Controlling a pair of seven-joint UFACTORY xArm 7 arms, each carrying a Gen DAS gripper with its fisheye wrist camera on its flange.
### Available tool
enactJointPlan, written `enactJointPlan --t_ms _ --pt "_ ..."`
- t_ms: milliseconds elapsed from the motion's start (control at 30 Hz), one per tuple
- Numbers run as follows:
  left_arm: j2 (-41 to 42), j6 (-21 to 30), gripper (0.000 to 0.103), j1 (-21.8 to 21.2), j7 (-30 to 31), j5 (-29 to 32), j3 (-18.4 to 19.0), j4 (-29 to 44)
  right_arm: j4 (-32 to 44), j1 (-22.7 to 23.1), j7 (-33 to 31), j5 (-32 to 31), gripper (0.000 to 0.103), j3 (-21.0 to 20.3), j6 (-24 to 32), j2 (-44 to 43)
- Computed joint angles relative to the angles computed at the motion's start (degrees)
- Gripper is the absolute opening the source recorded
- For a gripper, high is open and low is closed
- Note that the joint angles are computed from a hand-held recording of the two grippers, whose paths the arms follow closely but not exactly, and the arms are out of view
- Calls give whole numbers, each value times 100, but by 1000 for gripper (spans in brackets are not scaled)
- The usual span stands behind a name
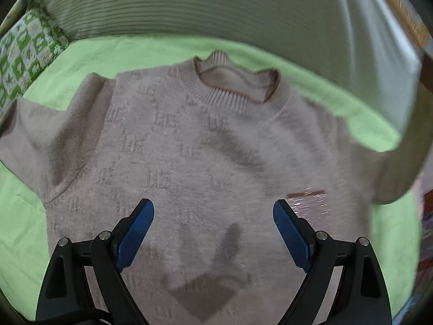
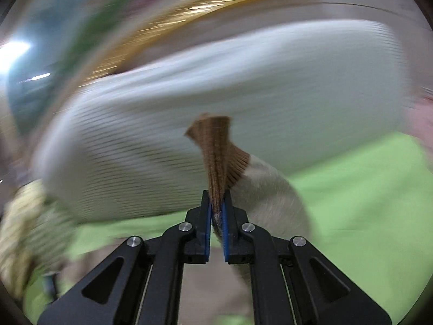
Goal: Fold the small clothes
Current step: 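Grasp the brown sleeve cuff with the right gripper while the left gripper grasps the other cuff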
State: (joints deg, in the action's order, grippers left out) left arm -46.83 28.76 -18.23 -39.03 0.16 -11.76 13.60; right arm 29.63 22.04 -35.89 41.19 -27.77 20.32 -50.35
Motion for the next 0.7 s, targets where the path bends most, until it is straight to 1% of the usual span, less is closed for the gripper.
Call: enactJointPlan --t_ms 33,67,100,133,167,200,233,267,333,400,433,467,500,533,567,600,633,667,700 --pt "-144 -21 90 -80 60 -68 119 -72 -36 585 -95 256 8 69 8 -89" --pt "-352 -22 90 -178 156 -169 288 -152 -42 1138 -226 522 9 9 49 -103" --pt "-521 19 90 -215 214 -230 362 -221 -21 1655 -354 791 12 -54 136 -34" --pt "-635 59 90 -195 252 -257 389 -270 36 2065 -442 1009 25 -82 334 156" --pt "-691 114 90 -168 232 -277 347 -291 90 2356 -496 1179 35 -39 512 411" --pt "-744 178 91 -127 223 -281 324 -322 106 2530 -668 1367 48 -62 567 524" --pt "-737 272 91 -87 169 -288 266 -343 54 2599 -812 1536 52 -22 552 570" --pt "-680 238 91 -68 223 -319 357 -381 -48 2485 -791 1603 53 126 489 621" --pt "-444 120 91 -17 307 -422 530 -405 -227 2130 -701 1670 56 296 516 626" --pt "-102 -111 91 54 429 -579 776 -450 -461 1499 -517 1512 57 349 714 555" --pt "43 -198 91 108 445 -656 844 -469 -673 1159 -330 1450 57 570 680 439" --pt "188 -321 91 117 475 -790 974 -474 -809 722 -174 1298 57 645 738 393" --pt "286 -439 91 76 538 -949 1124 -472 -961 454 -8 1295 57 841 667 314" --pt "524 -696 91 55 607 -1116 1280 -436 -1044 103 111 1130 57 855 752 242" --pt "688 -844 91 100 612 -1192 1286 -378 -1136 -239 232 969 57 870 774 203" --pt "889 -1008 91 139 619 -1245 1278 -291 -1205 -461 310 861 57 871 796 156" --pt "1269 -1254 91 179 661 -1266 1274 -134 -1253 -614 355 801 57 841 761 172" --pt "1498 -1341 90 219 674 -1272 1241 -2 -1288 -808 445 709 57 825 738 197" --pt "1804 -1467 90 250 690 -1277 1212 170 -1303 -894 520 671 57 845 670 238"
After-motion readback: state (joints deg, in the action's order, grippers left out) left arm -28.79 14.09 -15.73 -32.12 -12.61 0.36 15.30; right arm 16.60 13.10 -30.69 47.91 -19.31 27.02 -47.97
